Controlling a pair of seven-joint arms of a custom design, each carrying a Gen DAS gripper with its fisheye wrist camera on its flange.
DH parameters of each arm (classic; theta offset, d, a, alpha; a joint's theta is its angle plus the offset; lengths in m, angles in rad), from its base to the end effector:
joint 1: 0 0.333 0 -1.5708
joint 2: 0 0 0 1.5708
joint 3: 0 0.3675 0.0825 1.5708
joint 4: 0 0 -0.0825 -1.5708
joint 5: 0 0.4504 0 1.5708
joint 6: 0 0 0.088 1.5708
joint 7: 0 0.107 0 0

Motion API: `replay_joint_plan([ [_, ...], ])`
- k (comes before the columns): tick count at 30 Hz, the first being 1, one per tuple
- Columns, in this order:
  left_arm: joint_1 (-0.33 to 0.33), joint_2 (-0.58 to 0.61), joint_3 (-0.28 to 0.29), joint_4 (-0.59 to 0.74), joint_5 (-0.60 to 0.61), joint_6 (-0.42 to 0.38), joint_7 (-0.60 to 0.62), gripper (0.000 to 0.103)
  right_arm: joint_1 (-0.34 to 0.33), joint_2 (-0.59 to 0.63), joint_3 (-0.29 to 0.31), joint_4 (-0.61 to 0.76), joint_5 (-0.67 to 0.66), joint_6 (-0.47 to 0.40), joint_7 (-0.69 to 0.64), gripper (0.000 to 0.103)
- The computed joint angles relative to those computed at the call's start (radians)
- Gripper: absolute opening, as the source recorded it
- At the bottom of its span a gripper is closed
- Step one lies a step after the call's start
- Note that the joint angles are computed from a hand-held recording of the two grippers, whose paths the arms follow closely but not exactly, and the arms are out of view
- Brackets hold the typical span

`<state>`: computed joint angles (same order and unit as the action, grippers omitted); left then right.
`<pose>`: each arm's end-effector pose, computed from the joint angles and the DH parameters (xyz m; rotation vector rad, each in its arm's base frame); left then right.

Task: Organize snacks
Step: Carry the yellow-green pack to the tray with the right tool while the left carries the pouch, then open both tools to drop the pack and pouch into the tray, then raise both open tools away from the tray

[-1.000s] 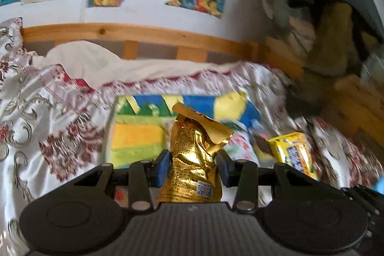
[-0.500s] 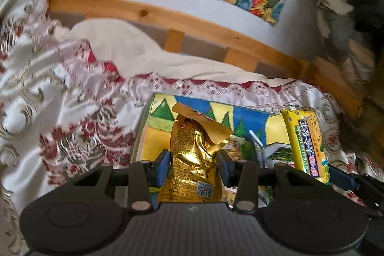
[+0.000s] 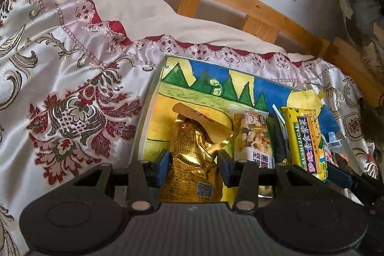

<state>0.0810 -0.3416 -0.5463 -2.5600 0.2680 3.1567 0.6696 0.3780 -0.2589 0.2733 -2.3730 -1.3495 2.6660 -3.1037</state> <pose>0.4383 -0.2605 0.4762 -1.8924 1.6976 -1.1215 0.4048 0.3511 0.4754 -1.7340 1.4764 -0.9400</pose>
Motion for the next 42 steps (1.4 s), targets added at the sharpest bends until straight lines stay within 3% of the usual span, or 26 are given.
replay_joint_plan([
  [4,0.009,-0.005,-0.014,0.016,0.012,-0.053,-0.009,0.052,0.007,0.008,0.005,0.012,0.033,-0.034,-0.052,0.055],
  [7,0.031,-0.022,-0.038,0.025,0.068,-0.080,-0.044,0.065,0.014,0.005,0.009,0.016,0.040,-0.062,-0.077,0.071],
  [10,0.073,-0.057,-0.080,0.025,0.121,-0.085,-0.101,0.077,0.015,-0.022,0.011,0.001,0.030,-0.059,-0.082,0.076],
  [15,0.034,-0.113,-0.051,0.009,0.121,-0.094,-0.143,0.084,0.002,-0.124,0.028,-0.056,0.004,-0.058,-0.035,0.088],
  [21,0.122,-0.313,-0.170,0.005,0.192,-0.208,-0.250,0.093,-0.024,-0.313,0.065,-0.152,0.005,-0.059,0.030,0.102],
  [26,0.000,-0.455,-0.145,-0.038,0.201,-0.321,-0.285,0.100,-0.003,-0.476,0.090,-0.246,0.142,-0.069,-0.064,0.102],
  [31,-0.121,-0.620,-0.130,-0.137,0.184,-0.340,-0.345,0.102,0.046,-0.635,0.142,-0.329,0.304,-0.145,-0.172,0.102],
  [34,-0.173,-0.646,-0.109,-0.132,0.184,-0.385,-0.309,0.102,0.069,-0.726,0.173,-0.367,0.387,-0.172,-0.211,0.102],
  [39,-0.229,-0.707,-0.112,-0.133,0.201,-0.433,-0.264,0.103,0.090,-0.854,0.231,-0.404,0.517,-0.229,-0.250,0.102],
  [42,-0.239,-0.736,-0.150,-0.111,0.202,-0.538,-0.262,0.103,0.107,-0.915,0.261,-0.423,0.590,-0.260,-0.275,0.102],
])
